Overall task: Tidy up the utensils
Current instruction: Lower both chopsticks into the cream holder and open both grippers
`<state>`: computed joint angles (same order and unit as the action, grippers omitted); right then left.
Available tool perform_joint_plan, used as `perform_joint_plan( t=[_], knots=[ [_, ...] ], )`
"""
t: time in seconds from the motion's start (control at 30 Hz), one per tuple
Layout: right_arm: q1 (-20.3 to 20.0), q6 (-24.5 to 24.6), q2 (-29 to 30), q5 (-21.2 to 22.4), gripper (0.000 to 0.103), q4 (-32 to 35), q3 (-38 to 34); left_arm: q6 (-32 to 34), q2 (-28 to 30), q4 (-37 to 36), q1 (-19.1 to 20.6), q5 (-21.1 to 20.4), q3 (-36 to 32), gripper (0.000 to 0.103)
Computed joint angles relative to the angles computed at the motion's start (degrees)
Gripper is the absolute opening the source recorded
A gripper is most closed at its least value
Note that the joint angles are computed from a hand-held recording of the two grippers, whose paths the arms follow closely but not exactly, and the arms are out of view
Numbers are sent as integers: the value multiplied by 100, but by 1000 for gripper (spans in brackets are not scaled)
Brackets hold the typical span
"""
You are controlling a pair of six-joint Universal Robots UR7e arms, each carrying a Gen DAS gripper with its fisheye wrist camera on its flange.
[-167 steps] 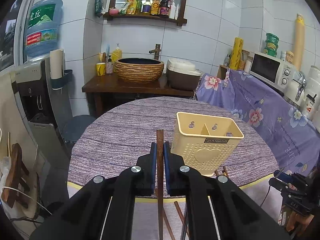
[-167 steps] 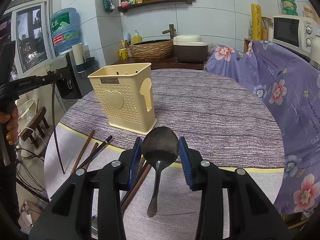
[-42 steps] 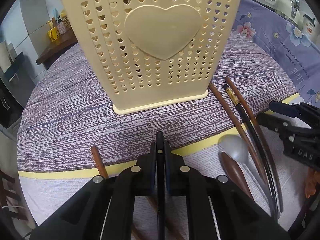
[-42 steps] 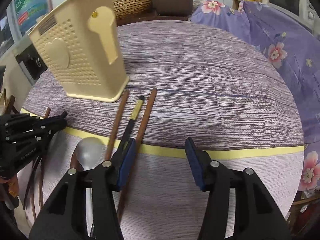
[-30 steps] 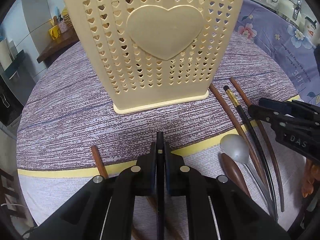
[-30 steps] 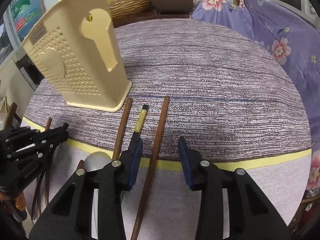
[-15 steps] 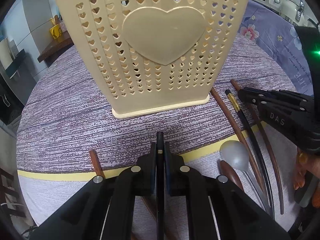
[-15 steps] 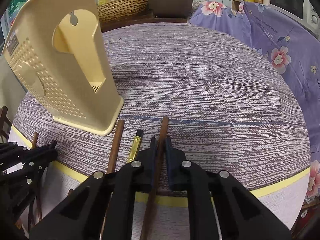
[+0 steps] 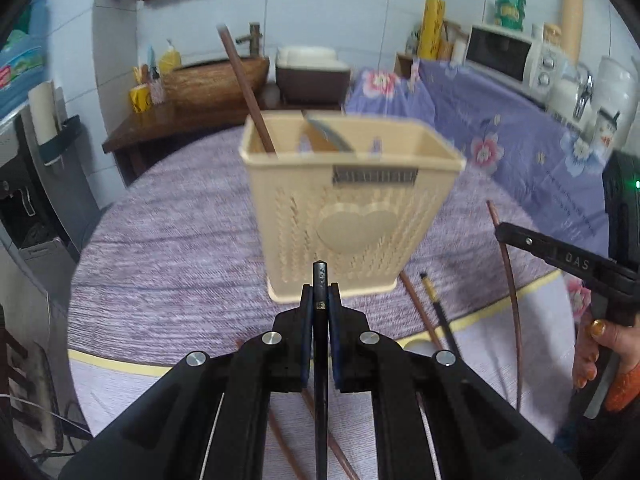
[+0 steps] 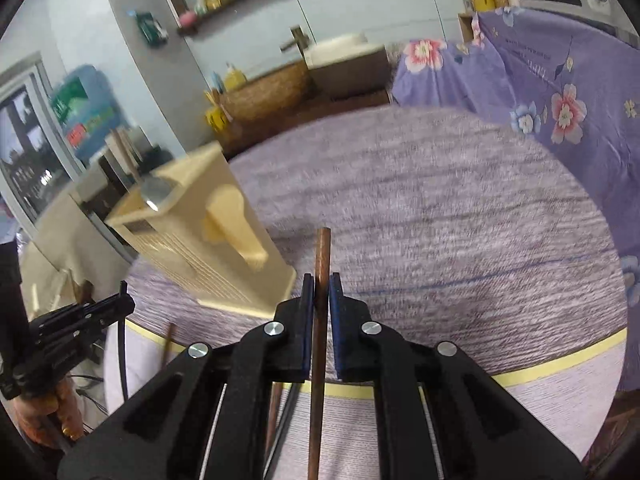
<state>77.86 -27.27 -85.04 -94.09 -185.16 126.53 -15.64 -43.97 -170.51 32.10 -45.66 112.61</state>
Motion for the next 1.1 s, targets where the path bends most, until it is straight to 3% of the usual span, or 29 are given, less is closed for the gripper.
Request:
perform_joint_plan(
  t=[0.17,0.3,0.43,1.1],
  knots=[
    [59,-165,-528,410,8,-169,167,111,-262,-626,-220,212,178,9],
    [341,-541,-656,191,8,-729,353,295,-325,-934,-346,307,111,9],
    [474,-585,-745,132,8,-732,334,427,-217,-1092,-379,354,-35,9],
    [471,-852,-838,176,8,-764,391,441,-244,-1224,-437,410,-93,9]
  ],
)
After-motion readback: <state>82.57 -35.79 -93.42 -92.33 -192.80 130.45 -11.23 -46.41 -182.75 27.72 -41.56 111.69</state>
